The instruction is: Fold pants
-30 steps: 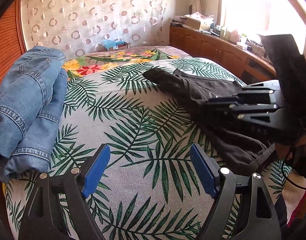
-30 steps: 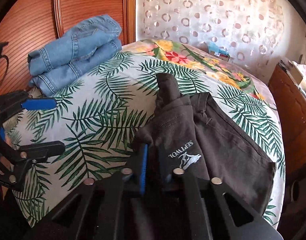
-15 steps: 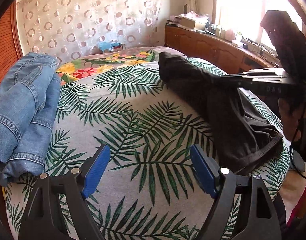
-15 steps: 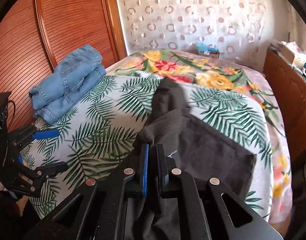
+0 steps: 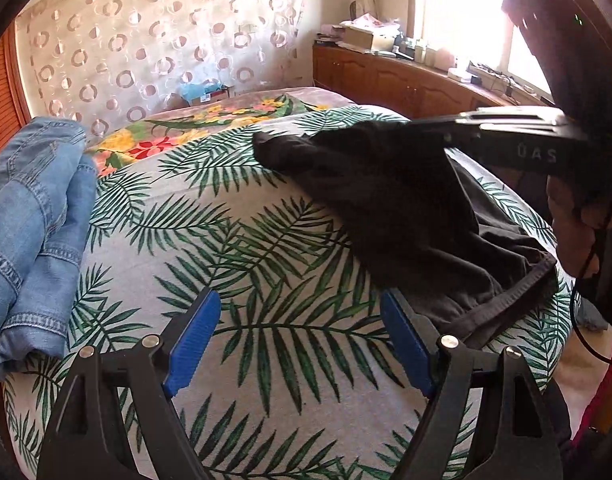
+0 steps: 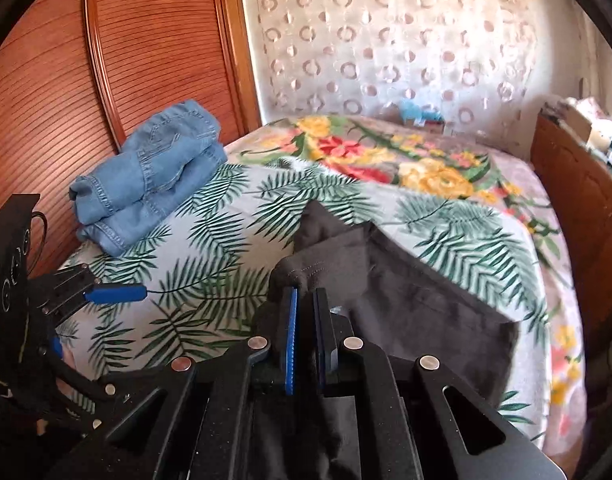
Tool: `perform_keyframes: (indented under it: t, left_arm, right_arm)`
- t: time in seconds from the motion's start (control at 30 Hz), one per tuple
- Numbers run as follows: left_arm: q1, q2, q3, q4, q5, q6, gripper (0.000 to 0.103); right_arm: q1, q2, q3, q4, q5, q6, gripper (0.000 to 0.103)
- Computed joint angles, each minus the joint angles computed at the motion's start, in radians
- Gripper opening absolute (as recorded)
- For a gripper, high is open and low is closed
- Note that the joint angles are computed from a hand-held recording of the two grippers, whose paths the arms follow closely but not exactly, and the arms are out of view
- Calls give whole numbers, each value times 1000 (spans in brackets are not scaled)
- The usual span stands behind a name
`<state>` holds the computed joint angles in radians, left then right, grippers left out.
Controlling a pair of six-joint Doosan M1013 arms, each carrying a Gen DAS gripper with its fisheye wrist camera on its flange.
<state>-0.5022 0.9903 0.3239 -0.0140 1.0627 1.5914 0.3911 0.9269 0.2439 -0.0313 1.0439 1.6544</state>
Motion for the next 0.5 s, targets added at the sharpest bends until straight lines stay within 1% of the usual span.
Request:
perform_keyframes:
  t: [0.1, 0.2, 0.3, 0.33, 0.4, 0.5]
  left_arm:
    - [-4, 7, -15, -4, 7, 11, 82]
    - [-6, 9, -22, -4, 10, 16, 82]
    - [-7, 5, -16, -4, 5, 18, 82]
    - [-7, 4, -14, -5, 4, 18, 82]
    - [-6, 4, -14, -4, 4, 15, 82]
    - [-6, 7, -18, -4, 7, 11, 82]
  right_arm:
    - [1, -26, 52, -42, -39, 25, 5]
    - [-8, -30, 58, -71, -37, 67, 5]
    - [-19, -51, 93, -115, -48, 120, 5]
    - [-24, -63, 112, -161, -47, 163, 5]
    - [-30, -69, 123, -178, -45, 186, 5]
    - [-37, -60, 108, -239, -5, 234, 5]
